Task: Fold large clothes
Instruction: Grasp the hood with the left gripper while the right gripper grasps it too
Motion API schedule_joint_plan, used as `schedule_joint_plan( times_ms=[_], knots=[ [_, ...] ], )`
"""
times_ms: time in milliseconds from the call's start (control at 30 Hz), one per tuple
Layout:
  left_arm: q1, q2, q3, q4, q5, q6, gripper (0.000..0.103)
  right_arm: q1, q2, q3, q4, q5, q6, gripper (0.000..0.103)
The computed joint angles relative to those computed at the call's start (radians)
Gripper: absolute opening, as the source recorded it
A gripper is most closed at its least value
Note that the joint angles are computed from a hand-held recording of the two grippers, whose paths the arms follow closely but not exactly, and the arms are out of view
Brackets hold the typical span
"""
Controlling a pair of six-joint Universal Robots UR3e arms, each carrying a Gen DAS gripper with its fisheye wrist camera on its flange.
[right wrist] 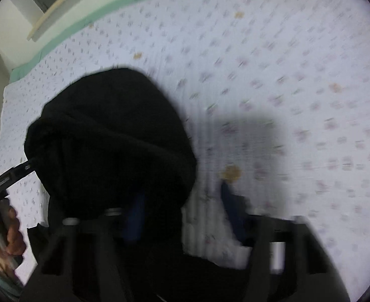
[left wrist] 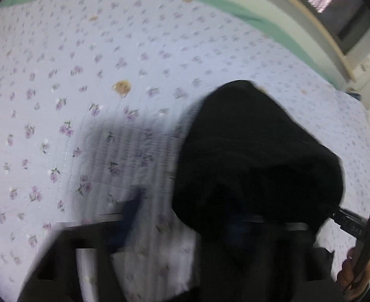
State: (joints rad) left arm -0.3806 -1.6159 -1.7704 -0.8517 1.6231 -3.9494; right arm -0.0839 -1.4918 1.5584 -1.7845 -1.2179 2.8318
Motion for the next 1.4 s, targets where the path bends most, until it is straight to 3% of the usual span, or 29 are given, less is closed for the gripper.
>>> schedule_joint_plan(
  times_ms=[67, 167, 200, 267, 333, 400, 467, 500, 567, 600, 733, 833, 933, 1033, 1067, 1167, 1233, 1267, 1333, 1400],
  knots=[
    [0.049, 0.089, -0.099, 0.062, -0.04, -0.025, 0.01, -0.035, -0.037, 0.025, -0.046, 0.012, 0.01, 0.006],
    [0.119, 0.305, -0.262, 0.169, -0.168, -0.036, 0.012, -0.168, -0.174, 0.037, 0.036, 0.145, -0.089, 0.005],
    [0.097, 0.321, -0.252, 0.151, -0.15, -0.028, 0.013, -0.179, -0.208, 0.054, 0.04, 0.155, -0.128, 0.005],
    [0.048, 0.281, -0.228, 0.112, -0.085, -0.019, 0.013, -0.167, -0.243, 0.127, -0.015, 0.138, -0.15, 0.005],
    [0.097, 0.21, -0.312, 0.137, -0.152, -0.012, 0.015, -0.143, -0.197, 0.184, -0.065, 0.103, -0.133, 0.005],
    [0.147, 0.172, -0.451, 0.302, -0.237, -0.037, 0.015, -0.11, -0.09, 0.238, -0.143, 0.056, -0.095, 0.006],
    [0.169, 0.214, -0.499, 0.35, -0.263, -0.041, 0.017, -0.126, -0.03, 0.26, -0.135, 0.08, -0.09, 0.006],
    [0.164, 0.245, -0.494, 0.324, -0.256, -0.034, 0.019, -0.145, -0.034, 0.25, -0.104, 0.105, -0.097, 0.008],
    [0.099, 0.293, -0.419, 0.191, -0.164, -0.001, 0.044, -0.174, -0.065, 0.215, -0.033, 0.122, -0.139, 0.023],
    [0.065, 0.311, -0.374, 0.111, -0.11, 0.014, 0.048, -0.189, -0.09, 0.203, -0.001, 0.121, -0.167, 0.033],
    [0.028, 0.456, -0.284, -0.106, -0.061, 0.054, 0.051, -0.306, -0.222, 0.149, 0.242, 0.169, -0.353, 0.039],
    [0.01, 0.491, -0.204, -0.129, -0.041, 0.059, 0.051, -0.375, -0.258, 0.056, 0.43, 0.25, -0.439, 0.04],
    [0.008, 0.371, -0.09, -0.044, -0.067, 0.092, 0.052, -0.317, -0.215, -0.014, 0.403, 0.292, -0.393, 0.045],
    [0.0, 0.212, 0.0, 0.025, -0.097, 0.122, 0.053, -0.193, -0.15, -0.022, 0.233, 0.283, -0.279, 0.06],
    [0.02, 0.176, -0.002, 0.034, -0.128, 0.138, 0.053, -0.154, -0.111, -0.022, 0.175, 0.272, -0.25, 0.06],
    [0.056, 0.075, -0.066, 0.062, -0.187, 0.143, 0.053, -0.051, -0.018, 0.015, 0.032, 0.152, -0.187, 0.06],
    [0.075, 0.049, -0.145, 0.087, -0.227, 0.151, 0.052, -0.019, 0.017, 0.076, -0.036, 0.099, -0.19, 0.045],
    [0.085, 0.053, -0.209, 0.154, -0.241, 0.152, 0.052, -0.009, 0.037, 0.114, -0.072, 0.069, -0.201, 0.043],
    [0.091, 0.076, -0.254, 0.198, -0.248, 0.157, 0.052, -0.03, 0.05, 0.147, -0.094, 0.095, -0.21, 0.041],
    [0.076, 0.081, -0.207, 0.136, -0.225, 0.169, 0.052, -0.042, 0.069, 0.097, -0.036, 0.104, -0.221, 0.041]
  ],
)
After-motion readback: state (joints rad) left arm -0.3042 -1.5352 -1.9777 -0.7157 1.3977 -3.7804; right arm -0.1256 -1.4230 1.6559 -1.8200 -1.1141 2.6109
